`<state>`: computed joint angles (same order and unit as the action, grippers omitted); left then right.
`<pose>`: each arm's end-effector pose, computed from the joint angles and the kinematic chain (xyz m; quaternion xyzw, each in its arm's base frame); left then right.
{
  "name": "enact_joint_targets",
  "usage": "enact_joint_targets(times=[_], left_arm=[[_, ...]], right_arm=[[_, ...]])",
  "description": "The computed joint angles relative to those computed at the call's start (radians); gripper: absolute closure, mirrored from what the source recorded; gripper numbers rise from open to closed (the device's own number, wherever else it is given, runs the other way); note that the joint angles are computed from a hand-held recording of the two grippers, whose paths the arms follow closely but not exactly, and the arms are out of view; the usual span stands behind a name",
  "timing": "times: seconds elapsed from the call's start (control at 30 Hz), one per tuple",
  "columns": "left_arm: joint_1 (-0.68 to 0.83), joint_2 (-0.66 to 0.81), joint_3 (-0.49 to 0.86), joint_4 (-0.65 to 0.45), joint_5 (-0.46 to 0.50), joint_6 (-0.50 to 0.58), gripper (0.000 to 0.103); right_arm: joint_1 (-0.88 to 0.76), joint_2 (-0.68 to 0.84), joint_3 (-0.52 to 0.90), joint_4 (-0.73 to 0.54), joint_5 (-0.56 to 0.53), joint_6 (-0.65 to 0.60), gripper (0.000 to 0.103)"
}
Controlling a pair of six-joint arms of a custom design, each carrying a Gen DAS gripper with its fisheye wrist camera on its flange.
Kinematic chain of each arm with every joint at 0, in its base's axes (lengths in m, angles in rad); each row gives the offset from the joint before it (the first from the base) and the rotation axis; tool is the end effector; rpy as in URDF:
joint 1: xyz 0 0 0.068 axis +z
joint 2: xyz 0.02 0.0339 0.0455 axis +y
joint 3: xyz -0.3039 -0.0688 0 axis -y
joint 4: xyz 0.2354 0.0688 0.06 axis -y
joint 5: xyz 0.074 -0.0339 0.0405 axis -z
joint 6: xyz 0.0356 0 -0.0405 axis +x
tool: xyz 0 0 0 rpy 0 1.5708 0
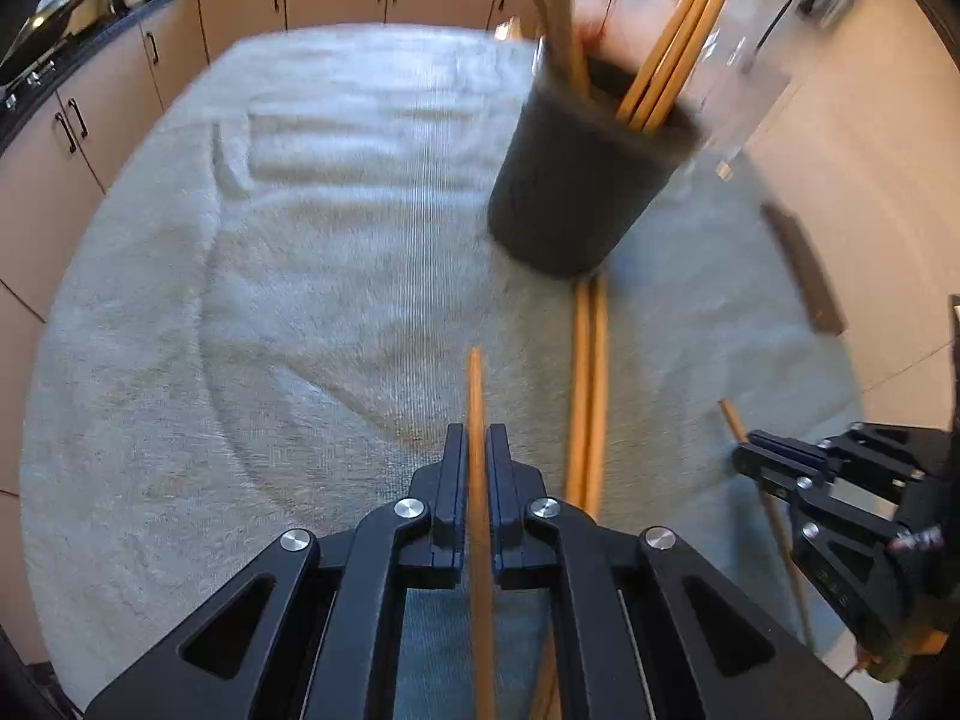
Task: Organize utensils
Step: 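Lift both grasped chopsticks upright and carry them over the black holder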
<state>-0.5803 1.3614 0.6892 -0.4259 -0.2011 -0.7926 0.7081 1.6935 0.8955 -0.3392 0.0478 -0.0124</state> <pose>0.1945 -0.1190 0.2142 -0.1259 0.9594 -0.0722 0.2421 0.2370 0.2007 0.1890 -0.3393 0.9155 0.0514 0.2101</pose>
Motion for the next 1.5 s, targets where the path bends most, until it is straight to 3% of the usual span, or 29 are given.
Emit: enact_joint_targets(times=[0.23, 0.3, 0.43, 0.53, 0.67, 0.73, 0.87, 1.0, 1.23, 1.5], left_arm=[[-0.193, -0.281, 0.025, -0.166, -0.219, -0.107, 0.098], [-0.247, -0.313, 0.044, -0.192, -0.286, -0.123, 0.098], [-0.417, -0.331, 0.11, -0.294, -0.467, -0.207, 0.098], [-0.489, -0.332, 0.12, -0.329, -0.532, -0.263, 0.098], [-0.657, -0.316, 0.172, -0.47, -0.655, -0.409, 0.098], [-0.694, -0.302, 0.177, -0.484, -0.689, -0.433, 0.098], [-0.845, -0.243, 0.258, -0.673, -0.798, -0.62, 0.098], [-0.916, -0.212, 0.306, -0.767, -0.845, -0.713, 0.098], [-0.865, -0.24, 0.317, -0.706, -0.86, -0.622, 0.098], [-0.643, -0.331, 0.327, -0.433, -0.8, -0.266, 0.098]], right_arm=[[-0.03, -0.25, -0.125, 0.113, -0.069, 0.037, 0.097], [-0.011, -0.34, -0.161, 0.133, -0.045, 0.064, 0.097], [-0.008, -0.483, -0.205, 0.146, -0.054, 0.105, 0.097], [-0.023, -0.538, -0.219, 0.169, -0.06, 0.122, 0.097], [-0.03, -0.622, -0.243, 0.168, -0.065, 0.147, 0.097], [-0.016, -0.654, -0.251, 0.163, -0.05, 0.156, 0.097], [0.017, -0.697, -0.267, 0.162, -0.014, 0.161, 0.097], [0.03, -0.716, -0.272, 0.168, -0.006, 0.157, 0.097], [0.021, -0.729, -0.254, 0.178, -0.013, 0.147, 0.097], [-0.014, -0.656, -0.169, 0.214, -0.034, 0.133, 0.097]])
